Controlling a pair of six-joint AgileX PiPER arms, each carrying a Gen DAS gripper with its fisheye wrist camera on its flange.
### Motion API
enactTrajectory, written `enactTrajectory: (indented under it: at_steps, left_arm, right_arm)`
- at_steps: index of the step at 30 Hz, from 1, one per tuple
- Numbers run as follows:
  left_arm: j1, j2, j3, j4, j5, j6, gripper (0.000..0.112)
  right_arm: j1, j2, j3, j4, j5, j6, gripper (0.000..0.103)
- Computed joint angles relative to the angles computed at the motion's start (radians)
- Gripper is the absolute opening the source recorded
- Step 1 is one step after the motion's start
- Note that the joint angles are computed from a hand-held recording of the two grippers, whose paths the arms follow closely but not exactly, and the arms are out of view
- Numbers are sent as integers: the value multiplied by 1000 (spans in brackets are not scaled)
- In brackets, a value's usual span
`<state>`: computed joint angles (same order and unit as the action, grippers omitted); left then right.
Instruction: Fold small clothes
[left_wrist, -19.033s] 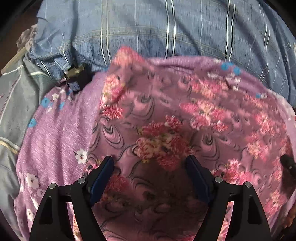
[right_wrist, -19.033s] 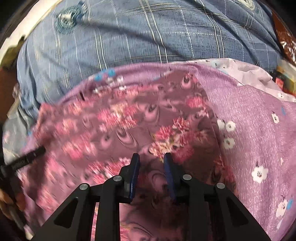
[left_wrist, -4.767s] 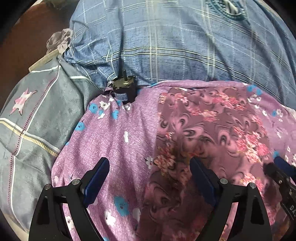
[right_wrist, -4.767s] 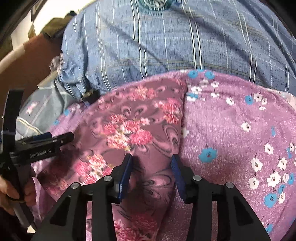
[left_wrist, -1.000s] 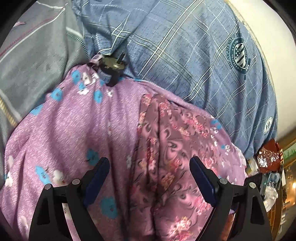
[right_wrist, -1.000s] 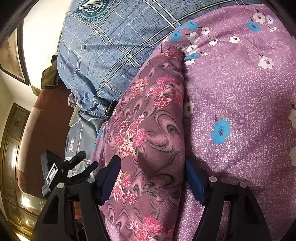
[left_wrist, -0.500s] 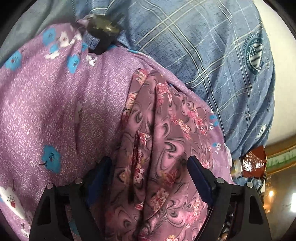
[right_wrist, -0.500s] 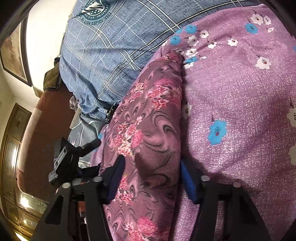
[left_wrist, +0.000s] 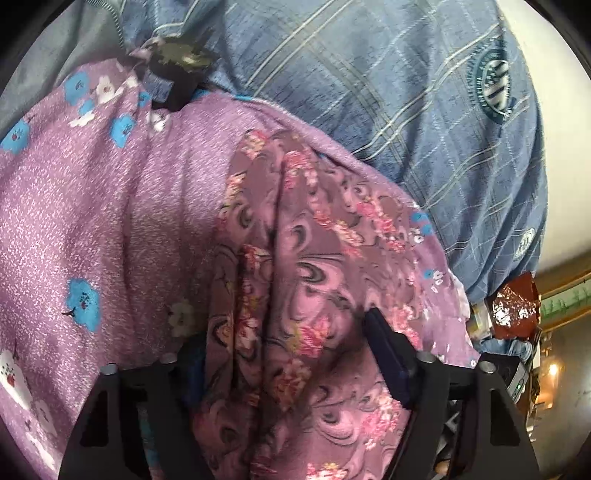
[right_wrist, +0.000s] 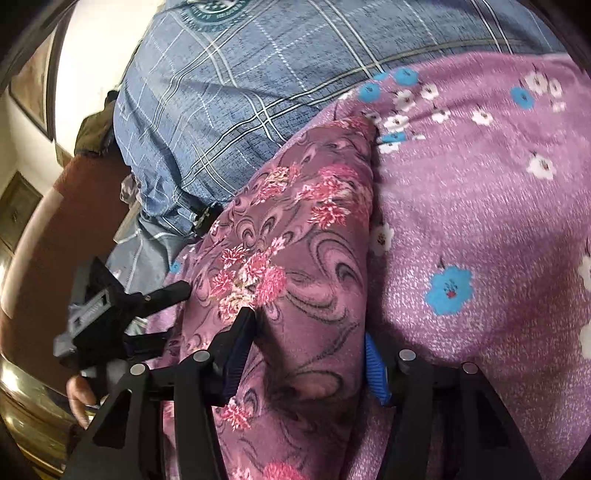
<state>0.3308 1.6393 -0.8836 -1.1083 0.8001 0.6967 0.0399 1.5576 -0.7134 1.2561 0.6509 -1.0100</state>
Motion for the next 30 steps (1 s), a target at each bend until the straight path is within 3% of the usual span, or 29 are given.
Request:
enactTrajectory:
  at_steps: [1, 3, 9, 14, 20, 25, 27, 29, 30]
  left_arm:
    - [-11, -22, 7, 19, -22, -5, 64]
    - [-28, -60, 25, 53, -54, -14, 59]
    - [-93, -184, 66, 138, -146, -62, 29]
    - [-72, -284, 100, 122, -77, -29, 18]
    - [-111, -380, 111, 102, -38, -32, 18]
    - [-149, -322, 101, 240, -79, -210, 21]
    - [-144, -293, 96, 252, -74, -246, 30]
    - [-173, -275, 63, 314, -88, -322, 57]
    - [-194, -275, 60, 372, -113, -381, 62]
  right_arm:
    - [15, -16, 4, -16, -24, 4, 52]
    - [46, -55, 11, -40, -78, 9, 37]
    - [99, -139, 30, -72, -164, 30, 28]
    - [90, -200, 37, -80, -168, 41, 27]
    - [62, -272, 16, -191, -128, 131, 26]
    - [-43, -248, 6, -242, -31, 167, 26]
    - [-91, -213, 3, -226, 8, 151, 26]
    - [-111, -179, -6, -230, 32, 155, 26]
    - [-117, -162, -13, -240, 40, 166, 26]
